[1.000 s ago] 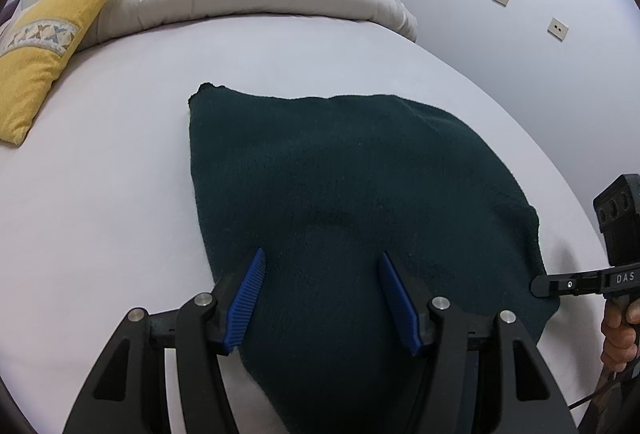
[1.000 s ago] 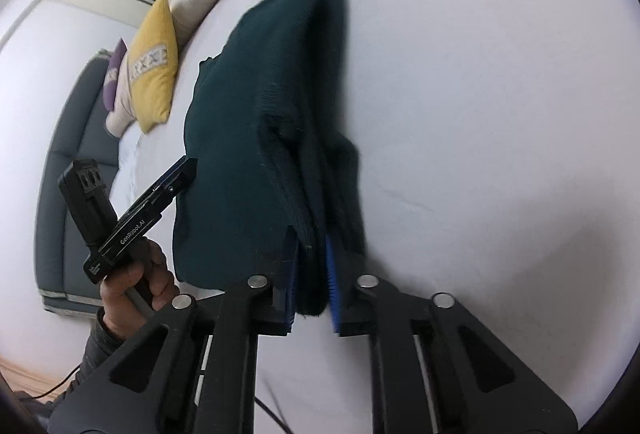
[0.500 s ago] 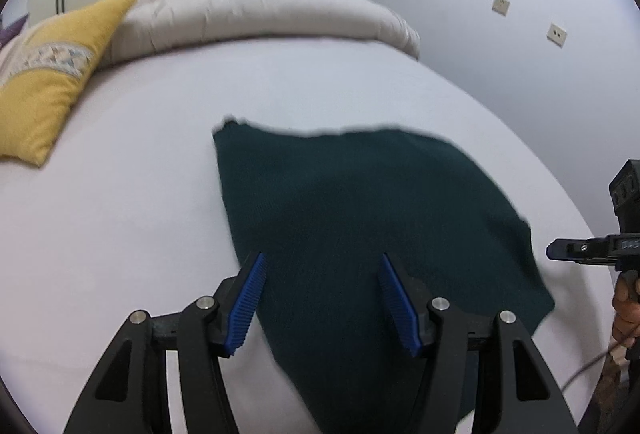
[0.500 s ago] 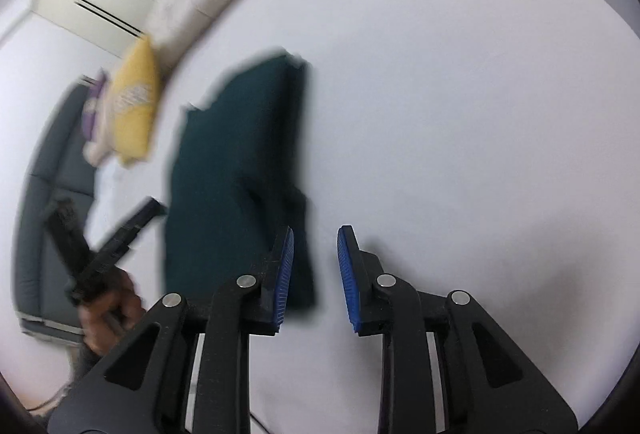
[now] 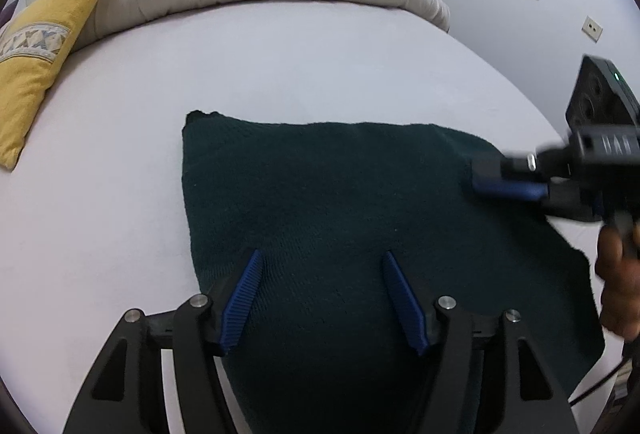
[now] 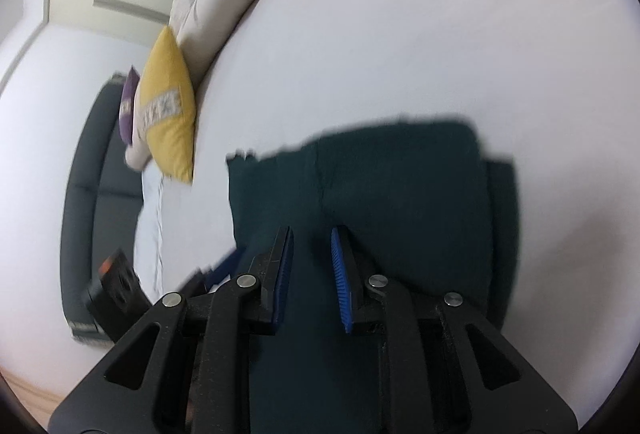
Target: Fold small clothes
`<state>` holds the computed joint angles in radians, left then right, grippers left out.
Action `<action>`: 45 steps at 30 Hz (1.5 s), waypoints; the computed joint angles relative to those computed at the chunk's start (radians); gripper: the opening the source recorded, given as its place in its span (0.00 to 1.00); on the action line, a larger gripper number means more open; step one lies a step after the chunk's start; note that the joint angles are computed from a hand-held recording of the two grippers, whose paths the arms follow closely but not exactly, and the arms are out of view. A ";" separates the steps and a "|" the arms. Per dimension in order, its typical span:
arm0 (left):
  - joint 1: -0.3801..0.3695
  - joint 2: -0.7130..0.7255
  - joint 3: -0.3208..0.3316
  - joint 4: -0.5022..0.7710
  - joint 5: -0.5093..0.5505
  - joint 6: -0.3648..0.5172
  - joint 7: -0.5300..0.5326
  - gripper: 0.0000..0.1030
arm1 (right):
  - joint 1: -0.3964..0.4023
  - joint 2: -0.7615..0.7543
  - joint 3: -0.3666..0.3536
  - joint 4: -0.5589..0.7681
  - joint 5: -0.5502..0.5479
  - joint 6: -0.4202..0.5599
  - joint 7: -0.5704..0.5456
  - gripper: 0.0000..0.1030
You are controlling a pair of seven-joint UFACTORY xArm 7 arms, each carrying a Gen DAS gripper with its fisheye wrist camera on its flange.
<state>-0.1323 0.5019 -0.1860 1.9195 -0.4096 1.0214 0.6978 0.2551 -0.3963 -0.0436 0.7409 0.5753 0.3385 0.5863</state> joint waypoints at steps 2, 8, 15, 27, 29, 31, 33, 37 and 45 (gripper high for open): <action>-0.005 0.009 0.003 0.018 0.011 0.015 -0.012 0.66 | -0.056 0.006 0.015 0.003 -0.047 -0.001 0.062 0.17; -0.004 -0.003 0.000 -0.012 0.014 -0.011 0.008 0.66 | -0.054 0.019 -0.022 -0.066 -0.018 -0.098 0.083 0.00; -0.002 -0.021 -0.001 -0.044 0.006 -0.035 0.024 0.66 | -0.163 -0.093 0.081 -0.212 -0.076 -0.199 0.212 0.00; -0.003 -0.050 0.000 -0.097 -0.002 -0.091 0.043 0.66 | -0.002 -0.228 0.127 -0.165 -0.304 -0.074 0.270 0.42; -0.001 -0.058 0.000 -0.108 -0.005 -0.099 0.048 0.66 | 0.007 -0.224 0.133 -0.182 -0.331 -0.044 0.306 0.41; 0.002 -0.072 -0.001 -0.128 -0.008 -0.112 0.062 0.66 | 0.041 -0.296 0.144 -0.302 -0.274 -0.148 0.315 0.37; 0.005 -0.082 0.000 -0.139 -0.012 -0.115 0.071 0.66 | 0.038 -0.403 0.195 -0.410 -0.266 -0.206 0.388 0.34; 0.018 -0.101 0.003 -0.141 -0.024 -0.086 0.084 0.66 | 0.031 -0.608 0.307 -0.520 -0.292 -0.097 0.544 0.31; 0.117 -0.374 0.044 -0.414 -0.289 -0.035 0.267 0.49 | 0.026 -0.632 0.382 -0.384 -0.425 0.003 0.674 0.36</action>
